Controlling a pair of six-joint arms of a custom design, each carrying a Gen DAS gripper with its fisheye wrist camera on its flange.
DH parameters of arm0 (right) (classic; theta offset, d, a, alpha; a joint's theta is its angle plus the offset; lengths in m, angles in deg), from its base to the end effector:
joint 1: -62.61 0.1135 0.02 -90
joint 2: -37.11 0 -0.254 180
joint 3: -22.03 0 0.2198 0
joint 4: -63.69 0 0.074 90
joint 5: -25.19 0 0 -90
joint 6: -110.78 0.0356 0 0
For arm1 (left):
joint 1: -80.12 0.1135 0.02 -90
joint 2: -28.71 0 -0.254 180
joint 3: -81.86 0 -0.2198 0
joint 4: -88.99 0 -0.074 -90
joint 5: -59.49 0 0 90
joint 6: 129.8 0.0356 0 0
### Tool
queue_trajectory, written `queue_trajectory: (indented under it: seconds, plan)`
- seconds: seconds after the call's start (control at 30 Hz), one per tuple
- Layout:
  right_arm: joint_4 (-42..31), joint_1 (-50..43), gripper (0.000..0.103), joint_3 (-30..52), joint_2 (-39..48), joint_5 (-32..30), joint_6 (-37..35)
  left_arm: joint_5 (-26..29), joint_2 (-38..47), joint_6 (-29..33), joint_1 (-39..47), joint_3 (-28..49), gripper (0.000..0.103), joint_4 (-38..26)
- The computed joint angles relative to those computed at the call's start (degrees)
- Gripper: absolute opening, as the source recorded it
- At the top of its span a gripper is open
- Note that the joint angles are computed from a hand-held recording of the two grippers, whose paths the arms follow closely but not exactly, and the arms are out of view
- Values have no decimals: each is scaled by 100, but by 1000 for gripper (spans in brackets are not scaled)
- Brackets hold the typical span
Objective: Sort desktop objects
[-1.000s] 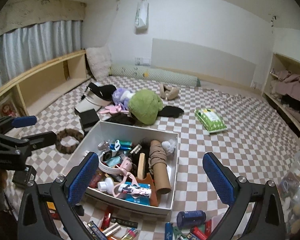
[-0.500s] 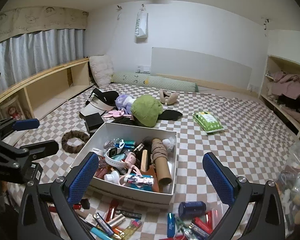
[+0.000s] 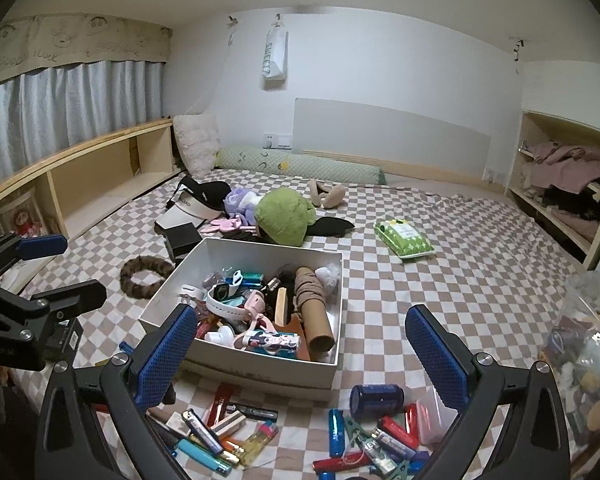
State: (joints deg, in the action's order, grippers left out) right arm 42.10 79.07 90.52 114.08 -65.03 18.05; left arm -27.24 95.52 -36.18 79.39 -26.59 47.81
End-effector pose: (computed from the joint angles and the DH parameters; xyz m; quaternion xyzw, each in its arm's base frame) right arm 0.2637 0.0780 0.2736 -0.1453 0.8540 0.0614 0.4957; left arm 0.2271 -0.0049 0.3001 0.0467 0.8912 -0.0141 0.4509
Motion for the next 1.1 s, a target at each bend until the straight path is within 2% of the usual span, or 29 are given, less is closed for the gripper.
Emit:
queue_trajectory:
  seconds: [0.13, 0.27, 0.77, 1.1]
  plan:
    - [45, 16, 103, -174, -138, 13, 27, -21, -107, -22, 6, -144, 103, 0]
    - [58, 38, 103, -315, -221, -22, 72, 251, -186, -156, 183, -204, 103, -82]
    - [-10, 161, 103, -433, -300, 88, 44, -83, -458, -109, 34, -495, 103, -65]
    - [-44, 171, 103, -446, -322, 101, 2, 22, -464, -66, 183, -482, 103, -69]
